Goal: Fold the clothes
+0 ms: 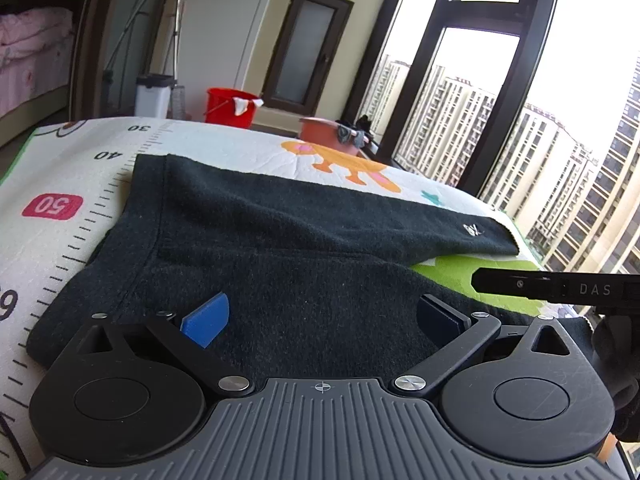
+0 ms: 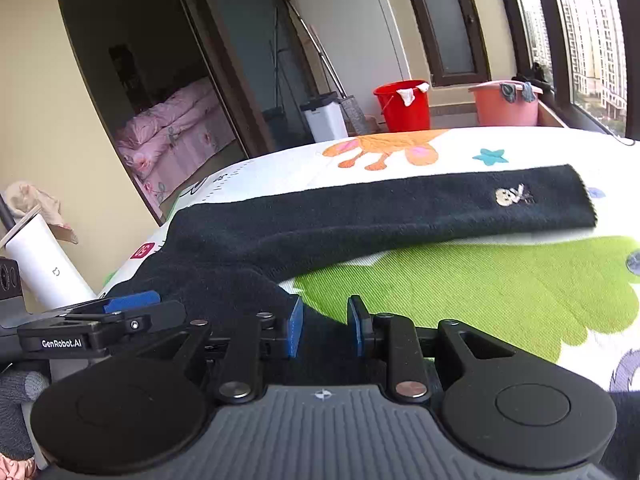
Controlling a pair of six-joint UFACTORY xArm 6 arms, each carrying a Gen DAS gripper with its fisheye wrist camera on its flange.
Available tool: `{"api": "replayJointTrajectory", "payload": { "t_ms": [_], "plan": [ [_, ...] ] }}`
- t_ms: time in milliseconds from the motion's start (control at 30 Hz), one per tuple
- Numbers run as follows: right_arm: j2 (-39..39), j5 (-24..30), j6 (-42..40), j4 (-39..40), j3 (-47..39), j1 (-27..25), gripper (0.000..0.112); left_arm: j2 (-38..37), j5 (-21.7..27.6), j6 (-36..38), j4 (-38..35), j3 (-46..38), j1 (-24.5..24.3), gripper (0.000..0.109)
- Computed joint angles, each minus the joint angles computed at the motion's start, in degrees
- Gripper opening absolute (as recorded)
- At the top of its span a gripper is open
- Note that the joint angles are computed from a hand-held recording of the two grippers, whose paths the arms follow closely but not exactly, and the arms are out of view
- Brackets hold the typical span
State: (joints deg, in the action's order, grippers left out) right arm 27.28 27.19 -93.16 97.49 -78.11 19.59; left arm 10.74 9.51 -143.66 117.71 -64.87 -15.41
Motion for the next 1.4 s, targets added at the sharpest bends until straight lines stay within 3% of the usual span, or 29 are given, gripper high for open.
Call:
{"api": "replayJointTrajectory", "payload": {
  "t_ms": [100,200,267,333,400,600,733,900,1000,1067,1133,1167,1233,1300,1400],
  "plan": [
    [3.91,0.56,3.38,-2.13,-6.92,2.14,0.024,-0.23,-0.06,-3.76,2.93,0.09,0.04,0.103],
    [9.22,-2.91,3.6,-2.93,-14.53,5.32,0.024,-0.12,-0.46,-7.17,5.76,-0.28,0.15,0.103],
    [13.42,-4.46,12.15,-10.46,-19.11,6.63,0.024,-0.17,-0.58,-9.17,7.43,-0.35,0.18,0.103],
    [15.32,-4.6,14.85,-12.03,-20.41,6.83,0.024,-0.18,-0.77,-12.98,10.54,-0.57,0.18,0.103],
    [14.38,-4.43,11.74,-9.38,-19.09,6.6,0.024,-0.13,-1.01,-16.94,13.79,-0.85,0.22,0.103],
    [10.66,-9.32,5.83,-7.16,-14.51,7.21,0.03,-0.01,-1.06,-16.27,13.22,-0.94,0.27,0.103],
    [10.56,-9.62,6.46,-9.03,-13.74,6.47,0.039,-0.01,-1.06,-17.43,14.27,-0.92,0.3,0.103],
    [9.33,-8.91,3.73,-5.96,-12.12,5.71,0.04,0.02,-1.08,-18.88,15.63,-0.91,0.39,0.103],
    [7.89,-10.08,-3.94,3.52,-10.96,5.46,0.041,0.03,-1.09,-19.61,16.32,-0.9,0.44,0.103],
    [8.05,-11.72,-6.48,6.3,-11.41,5.38,0.049,0.03,-1.09,-18.89,15.73,-0.85,0.45,0.103],
    [9.73,-12.83,0.4,0.0,-12.56,5.35,0.065,0.0,-1.08,-18.22,15.16,-0.8,0.44,0.103],
    [10.44,-12.0,4.7,-4.19,-12.83,5.07,0.068,-0.01,-1.08,-18.2,15.1,-0.8,0.42,0.103],
    [10.28,-10.73,6.67,-7.62,-12.72,4.95,0.091,0.0,-1.1,-18.04,14.96,-0.82,0.43,0.103],
    [11.29,-11.07,9.55,-12.68,-13.55,5.52,0.103,0.07,-1.09,-17.56,14.51,-0.88,0.4,0.103],
    [11.94,-14.23,11.5,-15.65,-13.9,6.74,0.103,0.15,-1.09,-17.76,14.63,-0.98,0.37,0.103]
  ]
}}
